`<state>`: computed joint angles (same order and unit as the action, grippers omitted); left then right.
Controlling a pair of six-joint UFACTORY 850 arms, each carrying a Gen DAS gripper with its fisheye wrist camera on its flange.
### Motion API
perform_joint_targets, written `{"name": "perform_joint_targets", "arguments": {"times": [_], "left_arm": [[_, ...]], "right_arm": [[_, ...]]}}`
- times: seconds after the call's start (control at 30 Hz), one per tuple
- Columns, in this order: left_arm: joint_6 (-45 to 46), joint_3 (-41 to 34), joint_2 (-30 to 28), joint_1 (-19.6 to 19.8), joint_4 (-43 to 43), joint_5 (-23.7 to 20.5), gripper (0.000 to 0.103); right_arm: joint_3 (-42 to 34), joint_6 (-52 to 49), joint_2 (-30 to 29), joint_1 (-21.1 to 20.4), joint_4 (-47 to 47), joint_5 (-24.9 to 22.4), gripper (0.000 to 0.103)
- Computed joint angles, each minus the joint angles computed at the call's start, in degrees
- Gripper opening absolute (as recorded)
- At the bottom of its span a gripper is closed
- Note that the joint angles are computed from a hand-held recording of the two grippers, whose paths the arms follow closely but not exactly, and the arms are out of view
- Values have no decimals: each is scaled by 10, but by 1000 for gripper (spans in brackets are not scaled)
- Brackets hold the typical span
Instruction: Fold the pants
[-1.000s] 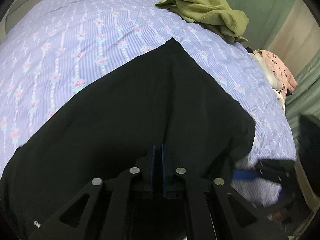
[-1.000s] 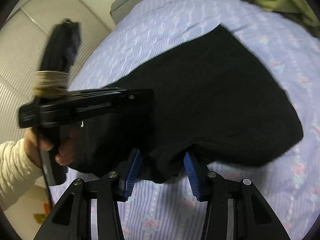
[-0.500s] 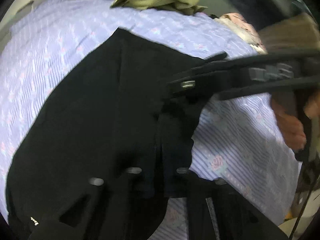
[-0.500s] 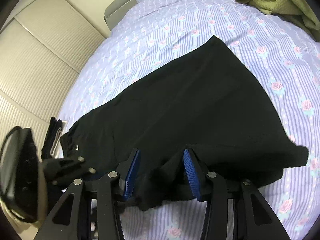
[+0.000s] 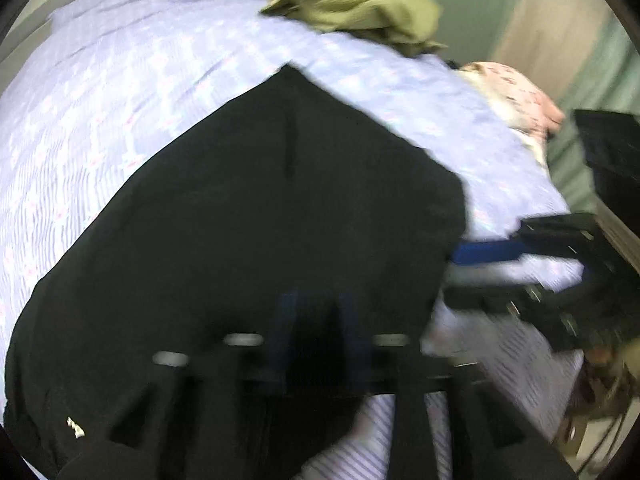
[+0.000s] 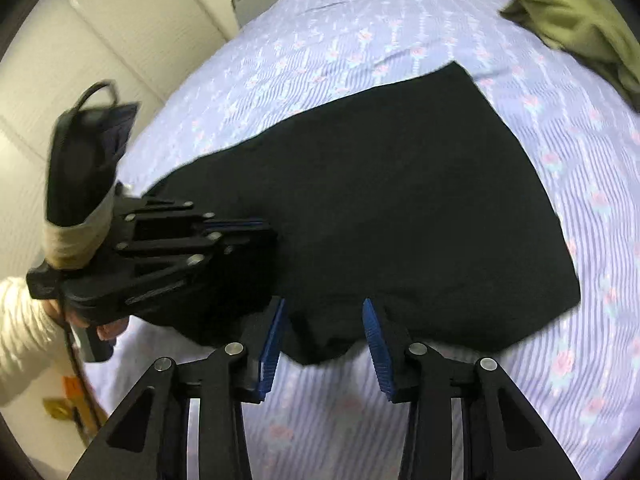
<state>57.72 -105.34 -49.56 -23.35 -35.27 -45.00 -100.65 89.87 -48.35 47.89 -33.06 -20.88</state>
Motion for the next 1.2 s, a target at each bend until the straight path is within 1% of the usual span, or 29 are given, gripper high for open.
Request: {"name": "perform_joint_targets", "arguments": {"times": [0.03, 0.1, 0.17, 0.2, 0.23, 0.27, 0.33, 0.47, 0.53, 0.67, 0.73, 0.87, 0.9, 0.97, 1.07, 1.1, 1.13, 1.17, 1.2], "left_arm": [[29, 16, 11, -1, -12, -5, 52], [71, 41, 26, -11, -2, -8, 52], [98, 61, 33, -22, 12, 10, 53], [95, 65, 31, -30, 29, 27, 52], [83, 58, 24, -35, 45, 31, 41], [75, 43, 12, -36, 48, 22, 12], [31, 0, -16, -33, 55, -9, 9], [-31, -71, -56, -7, 14, -58, 9], [-67, -111, -81, 2, 16, -69, 9], [-121, -177, -127, 11, 32, -95, 9], [-123, -176, -128, 12, 31, -94, 9], [-124, -162, -125, 10, 25, -88, 10], [-119, -148, -117, 13, 18, -87, 10], [-121, -157, -122, 14, 14, -95, 10], [-125, -170, -127, 17, 18, -108, 11], [-125, -170, -123, 16, 27, -105, 12], [-121, -167, -118, 14, 34, -101, 21], [-110, -160, -109, 14, 35, -97, 33], [-102, -150, -99, 14, 32, -89, 40]], "right_arm": [[12, 32, 8, 4, -21, -5, 42], [37, 67, 24, 13, -27, -14, 42], [59, 89, 37, 17, -24, -12, 42], [62, 84, 39, 17, -11, -16, 42], [61, 80, 37, 20, -1, -21, 42], [49, 70, 28, 18, 13, -24, 42], [44, 70, 23, 20, 24, -19, 42], [24, 54, 10, 20, 22, -10, 42], [1, 25, -3, 16, 24, -6, 42], [-73, -58, -47, 2, 37, -14, 42], [-114, -125, -71, -7, 72, -21, 42], [-192, -267, -114, -18, 147, -49, 42], [-220, -307, -130, -21, 172, -65, 42], [-286, -382, -170, -27, 212, -113, 42], [-348, -454, -210, -37, 282, -147, 42], [-354, -462, -216, -38, 295, -148, 42], [-357, -473, -219, -40, 310, -145, 39], [-357, -476, -219, -41, 317, -144, 21], [-345, -485, -213, -41, 335, -138, 7]]}}
